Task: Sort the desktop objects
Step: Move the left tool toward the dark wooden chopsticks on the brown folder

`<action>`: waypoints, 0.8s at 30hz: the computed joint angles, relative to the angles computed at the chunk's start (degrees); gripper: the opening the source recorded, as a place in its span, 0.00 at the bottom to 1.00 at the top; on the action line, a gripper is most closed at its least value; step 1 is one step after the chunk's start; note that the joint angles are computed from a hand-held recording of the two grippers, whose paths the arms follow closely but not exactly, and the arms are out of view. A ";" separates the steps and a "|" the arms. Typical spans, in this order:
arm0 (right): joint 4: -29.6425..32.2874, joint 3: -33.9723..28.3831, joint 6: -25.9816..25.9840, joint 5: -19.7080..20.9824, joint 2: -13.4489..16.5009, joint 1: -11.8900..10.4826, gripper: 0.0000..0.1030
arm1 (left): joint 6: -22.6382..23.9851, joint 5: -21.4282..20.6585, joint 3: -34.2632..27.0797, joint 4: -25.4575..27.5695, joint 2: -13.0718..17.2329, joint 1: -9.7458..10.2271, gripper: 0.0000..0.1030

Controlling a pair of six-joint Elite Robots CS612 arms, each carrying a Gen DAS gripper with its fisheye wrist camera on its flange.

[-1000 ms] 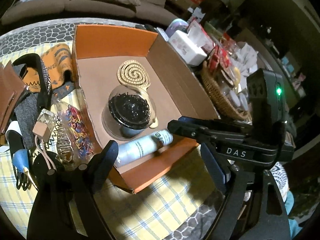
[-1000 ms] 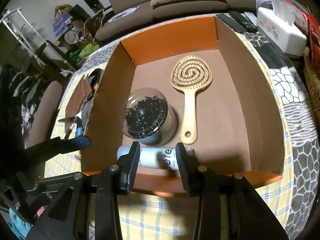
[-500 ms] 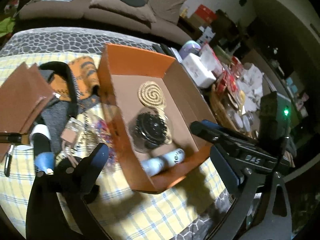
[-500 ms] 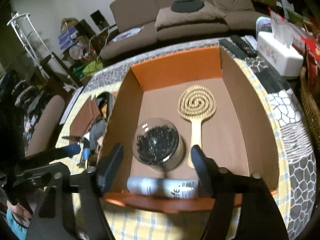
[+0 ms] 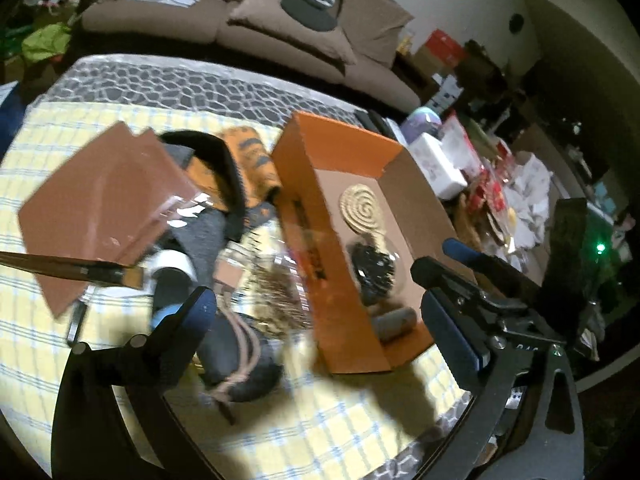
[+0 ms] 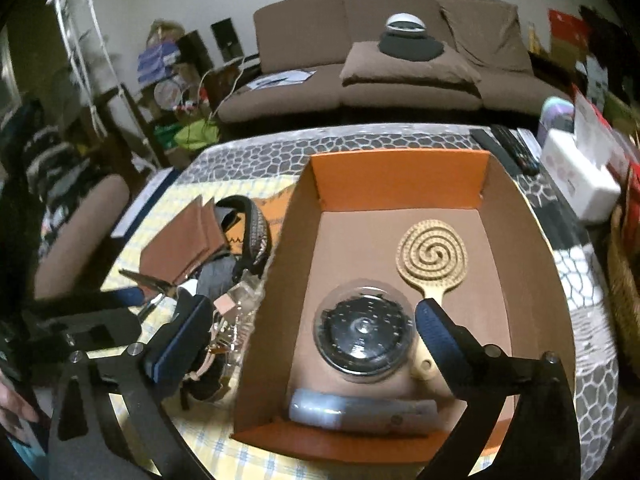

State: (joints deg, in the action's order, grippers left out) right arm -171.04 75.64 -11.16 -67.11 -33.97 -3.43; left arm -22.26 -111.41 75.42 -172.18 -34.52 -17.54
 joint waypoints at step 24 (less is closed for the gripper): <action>6.37 -7.37 0.73 5.28 3.47 5.86 0.91 | -3.45 11.49 2.68 1.86 -0.67 5.91 1.00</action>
State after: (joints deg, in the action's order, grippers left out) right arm -164.67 68.27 -10.43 -61.83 -30.50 2.43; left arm -25.71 -99.92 78.10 -170.32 -35.19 -11.63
